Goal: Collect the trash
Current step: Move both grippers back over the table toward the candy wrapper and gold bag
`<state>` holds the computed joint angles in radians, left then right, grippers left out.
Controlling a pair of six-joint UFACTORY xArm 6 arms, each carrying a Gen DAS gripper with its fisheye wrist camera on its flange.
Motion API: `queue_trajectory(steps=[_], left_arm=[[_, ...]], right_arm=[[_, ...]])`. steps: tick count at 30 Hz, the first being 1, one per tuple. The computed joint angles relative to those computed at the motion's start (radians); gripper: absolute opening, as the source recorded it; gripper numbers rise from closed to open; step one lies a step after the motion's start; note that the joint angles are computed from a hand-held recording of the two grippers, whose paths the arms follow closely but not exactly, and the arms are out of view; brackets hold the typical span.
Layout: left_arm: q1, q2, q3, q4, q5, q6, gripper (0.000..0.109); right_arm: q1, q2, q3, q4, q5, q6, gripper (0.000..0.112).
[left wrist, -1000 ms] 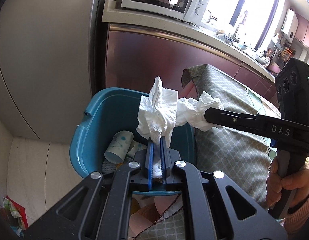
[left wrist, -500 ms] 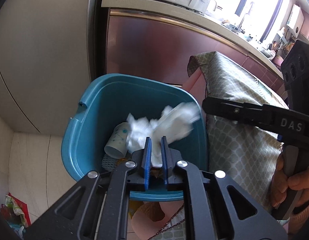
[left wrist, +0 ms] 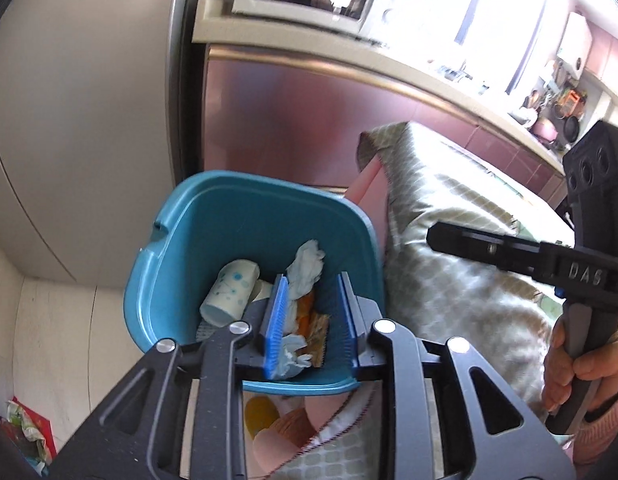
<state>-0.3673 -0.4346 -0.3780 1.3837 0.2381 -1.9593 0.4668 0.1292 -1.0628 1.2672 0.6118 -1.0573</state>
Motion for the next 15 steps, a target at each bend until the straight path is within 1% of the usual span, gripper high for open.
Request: queue_trajectory(steps=[2, 5, 8, 12, 15], left_arm=[[-0.025, -0.019, -0.007, 0.027, 0.014, -0.023, 0.029], [-0.07, -0.037, -0.025, 0.059, 0.031, -0.043, 0.035], [-0.12, -0.025, -0.061, 0.098, 0.036, -0.068, 0.038], [-0.185, 0.045, -0.145, 0.137, 0.027, -0.082, 0.041], [-0.233, 0.113, -0.219, 0.137, 0.016, -0.071, 0.043]], right_arm=[[-0.011, -0.042, 0.04, 0.022, 0.002, -0.035, 0.036], [-0.037, -0.117, 0.11, 0.055, 0.003, -0.088, 0.037], [-0.078, -0.194, 0.18, 0.068, 0.01, -0.12, 0.038], [-0.148, -0.298, 0.273, 0.08, 0.004, -0.152, 0.04], [-0.232, -0.376, 0.345, 0.087, 0.02, -0.159, 0.041]])
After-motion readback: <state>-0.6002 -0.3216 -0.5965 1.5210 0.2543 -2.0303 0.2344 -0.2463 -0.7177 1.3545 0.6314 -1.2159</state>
